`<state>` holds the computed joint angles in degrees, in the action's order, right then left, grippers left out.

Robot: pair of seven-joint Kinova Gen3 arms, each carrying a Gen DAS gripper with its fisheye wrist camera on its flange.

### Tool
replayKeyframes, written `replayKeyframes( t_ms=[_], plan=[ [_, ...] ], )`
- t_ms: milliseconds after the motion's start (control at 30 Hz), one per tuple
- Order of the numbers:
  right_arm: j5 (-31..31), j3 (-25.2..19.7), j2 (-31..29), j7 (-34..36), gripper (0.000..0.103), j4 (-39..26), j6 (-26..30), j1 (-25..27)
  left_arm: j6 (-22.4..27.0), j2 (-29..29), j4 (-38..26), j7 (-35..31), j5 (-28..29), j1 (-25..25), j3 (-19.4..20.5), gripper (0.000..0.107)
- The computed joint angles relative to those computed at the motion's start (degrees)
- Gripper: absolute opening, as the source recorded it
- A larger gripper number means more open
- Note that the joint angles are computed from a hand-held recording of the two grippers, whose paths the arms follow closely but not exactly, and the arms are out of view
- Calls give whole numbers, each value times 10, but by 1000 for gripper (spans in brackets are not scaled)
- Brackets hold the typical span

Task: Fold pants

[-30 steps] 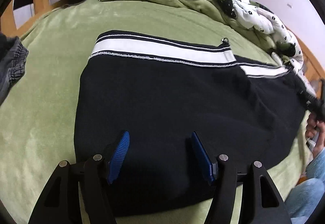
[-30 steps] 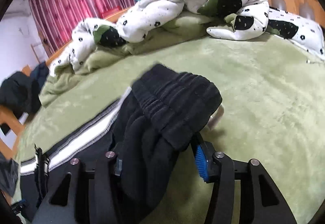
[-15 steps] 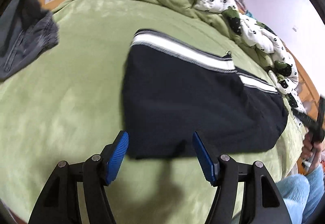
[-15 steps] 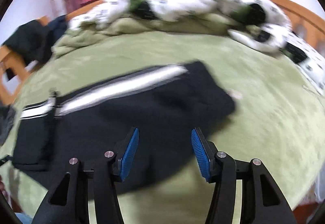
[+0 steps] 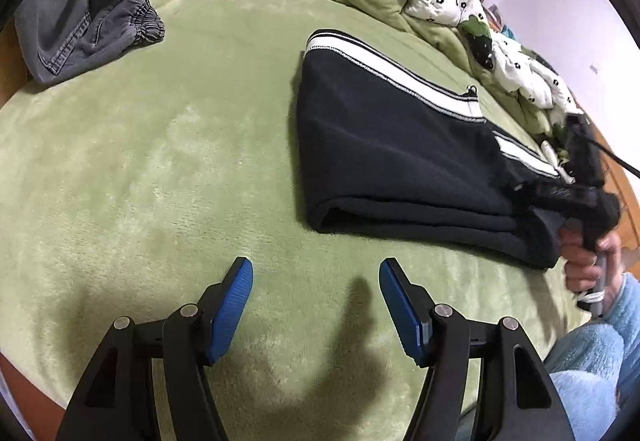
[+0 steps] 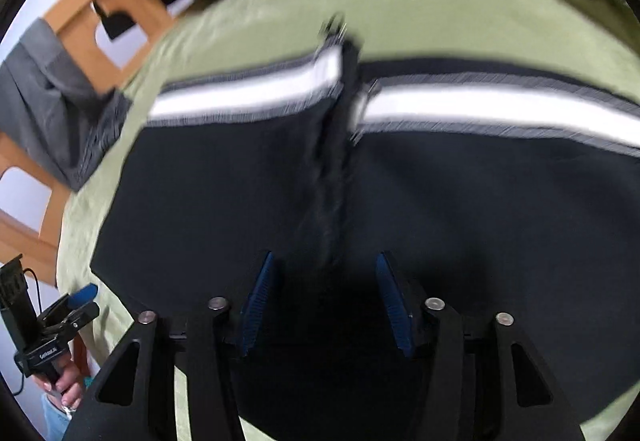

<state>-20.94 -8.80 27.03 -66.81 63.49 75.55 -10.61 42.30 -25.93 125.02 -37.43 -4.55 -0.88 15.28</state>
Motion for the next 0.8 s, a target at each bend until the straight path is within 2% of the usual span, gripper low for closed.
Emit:
replayKeyframes(
  t_ms=[33,67,100,200,267,333,433,467,500,600,633,700,800],
  plan=[
    [7,8,-5,7,39,7,-7,-12,-8,0,4,2,1,-2,-1,63],
    [6,8,-13,24,27,20,-19,-16,-15,2,6,4,-2,-4,0,63],
    [-4,4,-22,43,20,30,-22,-9,-17,6,5,11,-10,-9,5,63],
    [-69,-28,-31,54,17,22,-2,60,-11,17,-2,23,-37,-8,12,64],
    [-86,-25,-42,54,17,33,-2,80,-16,14,1,23,-39,-5,9,63],
    [-66,4,-38,48,17,38,21,56,-28,12,7,16,-35,4,-2,63],
    [-31,8,-34,52,21,51,32,40,-48,3,20,1,-14,11,-17,63],
    [-29,8,-34,49,25,45,36,40,-59,-4,26,-9,-4,18,-28,63],
    [-24,13,-35,38,34,35,46,37,-68,-10,32,-19,7,17,-32,64],
    [-39,15,-62,44,35,53,26,55,-52,-12,29,-8,-9,-14,3,63],
    [-42,17,-75,53,35,62,17,62,-53,-6,31,-13,-12,-15,3,63],
    [-44,23,-104,58,35,84,-9,68,-84,-18,48,-35,8,9,-30,63],
    [-50,30,-129,62,38,92,-34,73,-154,-42,83,-77,78,60,-109,63]
  ],
)
